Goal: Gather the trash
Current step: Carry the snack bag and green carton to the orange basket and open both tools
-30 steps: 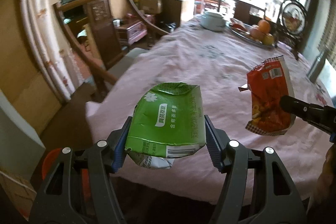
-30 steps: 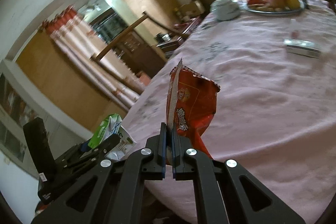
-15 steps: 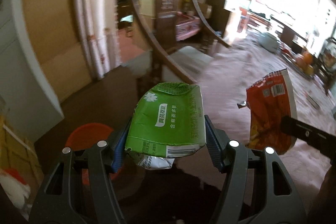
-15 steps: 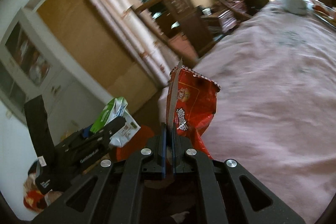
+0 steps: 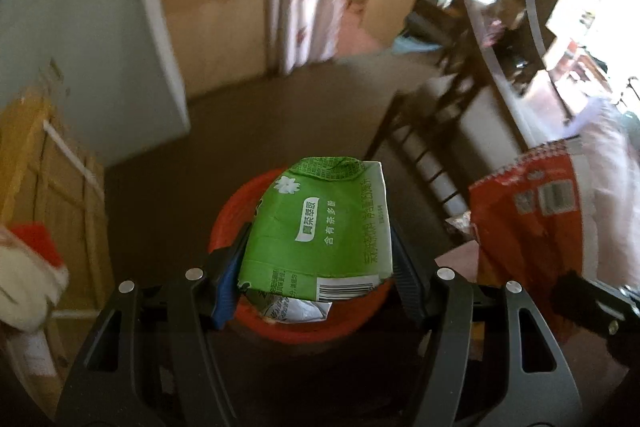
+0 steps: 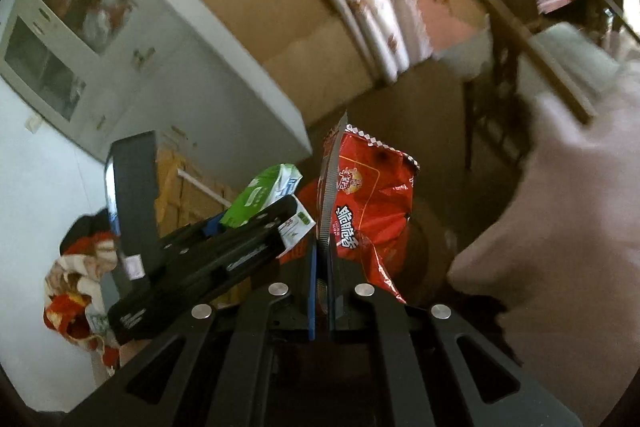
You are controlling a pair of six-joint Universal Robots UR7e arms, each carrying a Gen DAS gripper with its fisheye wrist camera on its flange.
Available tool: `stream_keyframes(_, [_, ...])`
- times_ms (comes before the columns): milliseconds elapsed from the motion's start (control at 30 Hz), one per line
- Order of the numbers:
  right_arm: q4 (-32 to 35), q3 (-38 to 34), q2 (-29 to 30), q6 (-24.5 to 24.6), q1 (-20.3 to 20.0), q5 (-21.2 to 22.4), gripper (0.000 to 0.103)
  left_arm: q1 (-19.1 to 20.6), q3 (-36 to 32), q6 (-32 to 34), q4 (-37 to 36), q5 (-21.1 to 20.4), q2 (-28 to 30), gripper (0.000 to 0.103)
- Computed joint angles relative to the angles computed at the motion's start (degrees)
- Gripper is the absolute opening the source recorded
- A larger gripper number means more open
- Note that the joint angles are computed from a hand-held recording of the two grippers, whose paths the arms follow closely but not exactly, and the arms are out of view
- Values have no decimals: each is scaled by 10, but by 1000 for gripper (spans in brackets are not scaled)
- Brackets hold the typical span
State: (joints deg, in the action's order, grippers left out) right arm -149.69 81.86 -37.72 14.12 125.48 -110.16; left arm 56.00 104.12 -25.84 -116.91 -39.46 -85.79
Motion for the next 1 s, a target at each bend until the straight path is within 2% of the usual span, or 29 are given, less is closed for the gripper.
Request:
stream_keyframes(133, [60,-62,55,7,-17,12,5,53,-10,-17,10,-4,17,63])
stream_keyframes(333, [121,-110,105,17,-38,21,5,89,-16,-16,-3,-21,39,63])
stream_keyframes(700, [134,-140,142,5,-61,55,5,103,-35,-19,7,-16,65,63])
stream_keyframes(833, [132,-142,146,10,-68,69,8,105,-38,-22,8,-14,69,64])
stream_keyframes(867, [129,-140,147,9,-71,75,13,106,-38,-20,0,-19,70,64])
stream_keyframes(900, [128,-141,148,10,-73,80,31,108,-38,-19,-6,-24,70,64])
stream_keyframes(933, [117,-134,145,14,-74,80,41,108,-38,-20,-9,-30,68,65])
stream_keyframes(1000, [104,-124,139,9,-74,75,44,108,-38,-24,-13,-30,66,71])
